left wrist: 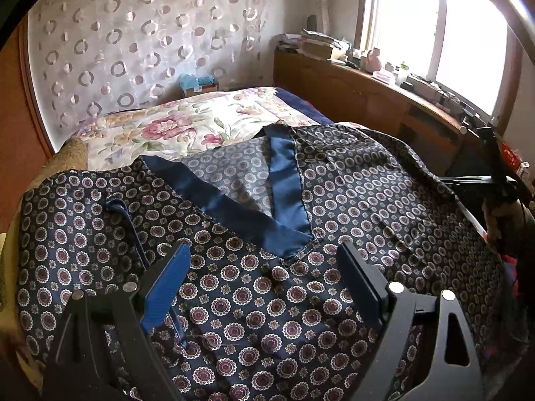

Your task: Fold small clothes

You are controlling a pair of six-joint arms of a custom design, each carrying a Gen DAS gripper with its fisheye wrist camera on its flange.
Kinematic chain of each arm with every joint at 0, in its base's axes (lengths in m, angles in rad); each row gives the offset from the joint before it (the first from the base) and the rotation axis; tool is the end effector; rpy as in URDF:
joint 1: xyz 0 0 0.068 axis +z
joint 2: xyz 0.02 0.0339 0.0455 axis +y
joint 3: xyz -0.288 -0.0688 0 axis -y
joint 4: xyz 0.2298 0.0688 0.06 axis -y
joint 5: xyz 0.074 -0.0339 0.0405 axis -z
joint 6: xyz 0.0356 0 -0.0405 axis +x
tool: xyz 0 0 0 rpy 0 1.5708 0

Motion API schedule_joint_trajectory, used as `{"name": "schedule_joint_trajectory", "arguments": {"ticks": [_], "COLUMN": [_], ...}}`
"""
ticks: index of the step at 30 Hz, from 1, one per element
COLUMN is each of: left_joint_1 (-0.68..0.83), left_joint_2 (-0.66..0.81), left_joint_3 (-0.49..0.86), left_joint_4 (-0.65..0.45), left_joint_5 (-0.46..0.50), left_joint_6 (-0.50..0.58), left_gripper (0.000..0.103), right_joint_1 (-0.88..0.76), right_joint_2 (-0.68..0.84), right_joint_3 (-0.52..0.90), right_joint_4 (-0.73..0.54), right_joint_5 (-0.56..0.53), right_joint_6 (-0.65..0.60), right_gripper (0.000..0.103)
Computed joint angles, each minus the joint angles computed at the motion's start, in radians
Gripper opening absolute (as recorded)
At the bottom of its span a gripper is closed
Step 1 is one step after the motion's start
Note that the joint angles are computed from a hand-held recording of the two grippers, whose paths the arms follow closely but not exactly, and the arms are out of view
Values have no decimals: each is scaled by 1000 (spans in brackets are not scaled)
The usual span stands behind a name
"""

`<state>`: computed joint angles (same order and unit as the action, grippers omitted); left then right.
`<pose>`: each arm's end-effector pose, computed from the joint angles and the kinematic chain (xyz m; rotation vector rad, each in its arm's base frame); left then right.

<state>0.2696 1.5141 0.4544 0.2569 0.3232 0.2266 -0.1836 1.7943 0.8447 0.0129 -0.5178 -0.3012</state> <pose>0.2375 0.0539 0.1524 0.1029 2.3230 -0.1365 0.3262 -0.0427 0.1579 -0.3460 2.3618 0.4241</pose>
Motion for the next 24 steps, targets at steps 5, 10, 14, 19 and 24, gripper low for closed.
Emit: {"name": "schedule_joint_trajectory", "arguments": {"ticks": [5,10,14,19,24], "left_joint_1": [17,49,87,147,192], "left_joint_2": [-3,-2,-10,-9,2], "left_joint_3": [-9,-17,-25,-33,-34], "left_joint_4": [4,8,3,6,6], "left_joint_5": [7,9,17,43,66], "left_joint_6": [7,17,31,42,57], "left_gripper": [90,90,90,90,90], "right_joint_1": [-6,37,99,215,330], "right_joint_2": [-31,-123,-187,-208,-200], "right_joint_3": [-38,-101,-103,-77,-80], "right_joint_4": [73,115,126,129,137], "right_joint_5": [74,115,107,111,116], "right_joint_6": [-24,-51,-33,-6,5], "right_gripper": [6,3,3,3,3]}}
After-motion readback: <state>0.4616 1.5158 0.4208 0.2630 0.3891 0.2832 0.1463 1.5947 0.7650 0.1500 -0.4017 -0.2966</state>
